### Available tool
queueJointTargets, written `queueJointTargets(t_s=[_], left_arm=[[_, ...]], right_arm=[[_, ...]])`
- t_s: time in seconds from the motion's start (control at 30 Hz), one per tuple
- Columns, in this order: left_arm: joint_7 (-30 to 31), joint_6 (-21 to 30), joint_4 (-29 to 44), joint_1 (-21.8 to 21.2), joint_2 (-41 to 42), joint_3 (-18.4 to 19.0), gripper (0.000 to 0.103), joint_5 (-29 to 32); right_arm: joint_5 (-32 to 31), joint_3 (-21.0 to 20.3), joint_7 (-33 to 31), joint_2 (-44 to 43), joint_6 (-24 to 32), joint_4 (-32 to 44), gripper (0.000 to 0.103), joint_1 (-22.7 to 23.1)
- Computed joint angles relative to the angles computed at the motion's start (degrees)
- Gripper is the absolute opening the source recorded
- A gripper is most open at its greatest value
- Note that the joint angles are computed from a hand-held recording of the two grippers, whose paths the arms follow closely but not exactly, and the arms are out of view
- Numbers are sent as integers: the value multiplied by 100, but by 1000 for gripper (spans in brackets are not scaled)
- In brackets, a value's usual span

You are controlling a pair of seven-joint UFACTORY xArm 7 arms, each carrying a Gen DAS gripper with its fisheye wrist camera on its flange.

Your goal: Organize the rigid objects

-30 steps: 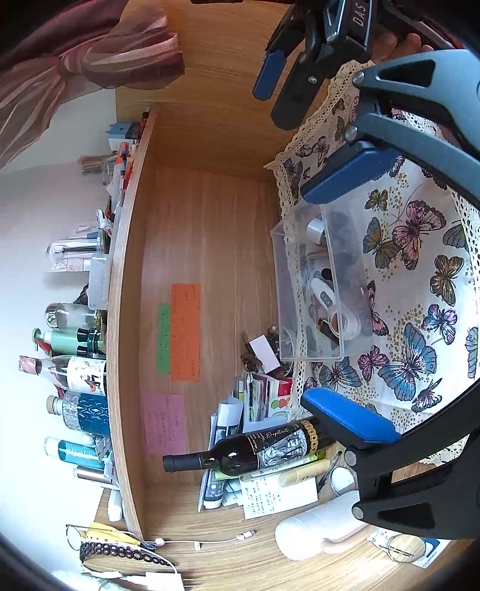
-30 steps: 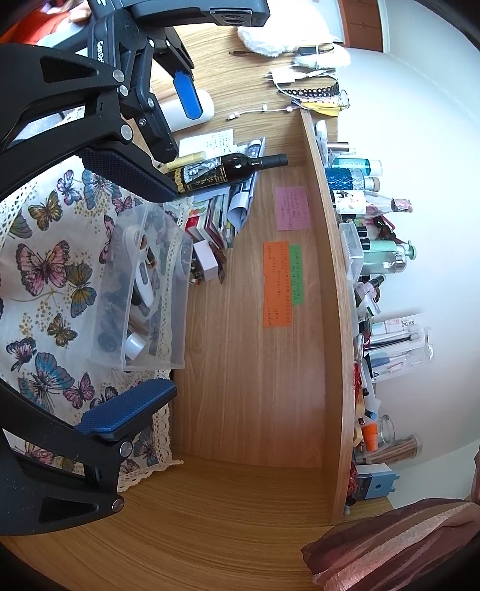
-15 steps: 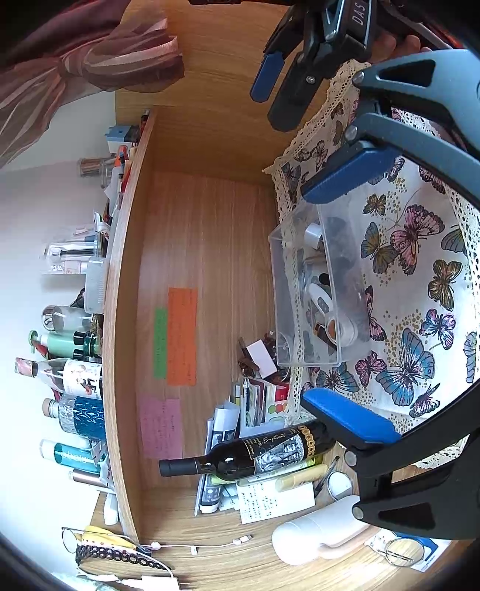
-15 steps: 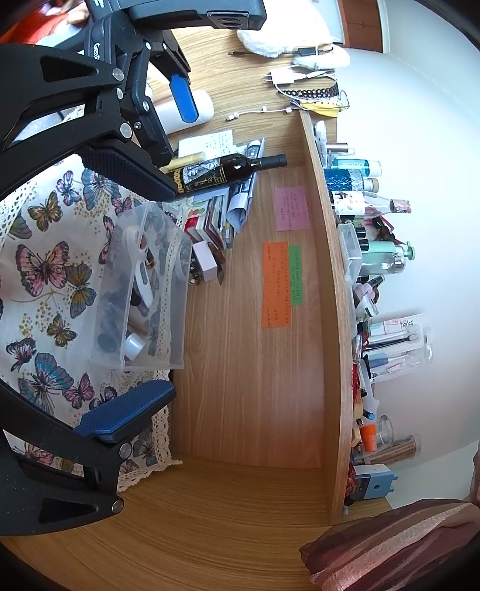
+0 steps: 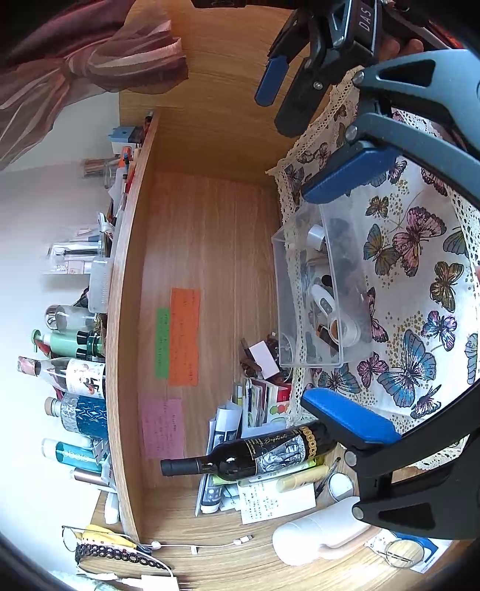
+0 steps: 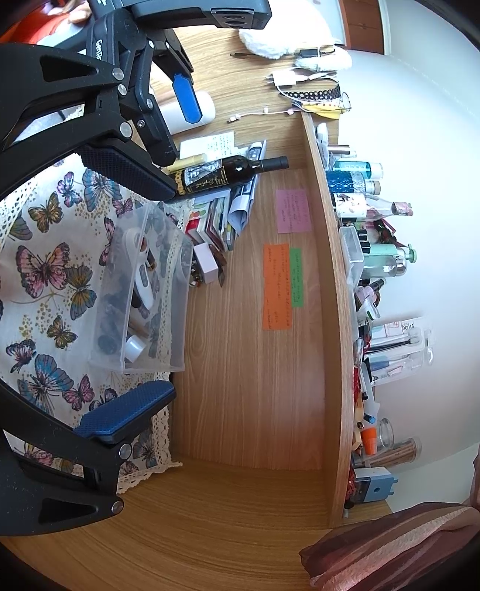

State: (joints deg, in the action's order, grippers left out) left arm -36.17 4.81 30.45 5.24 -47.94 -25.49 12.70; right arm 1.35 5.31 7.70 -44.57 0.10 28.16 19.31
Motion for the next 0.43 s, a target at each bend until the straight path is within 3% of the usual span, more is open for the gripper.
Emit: queueJointTargets(t_s=[0.43], left_arm=[[61, 47, 13, -153, 109, 153, 101, -31]], right_arm=[[8, -61, -36, 59, 29, 40, 98, 100]])
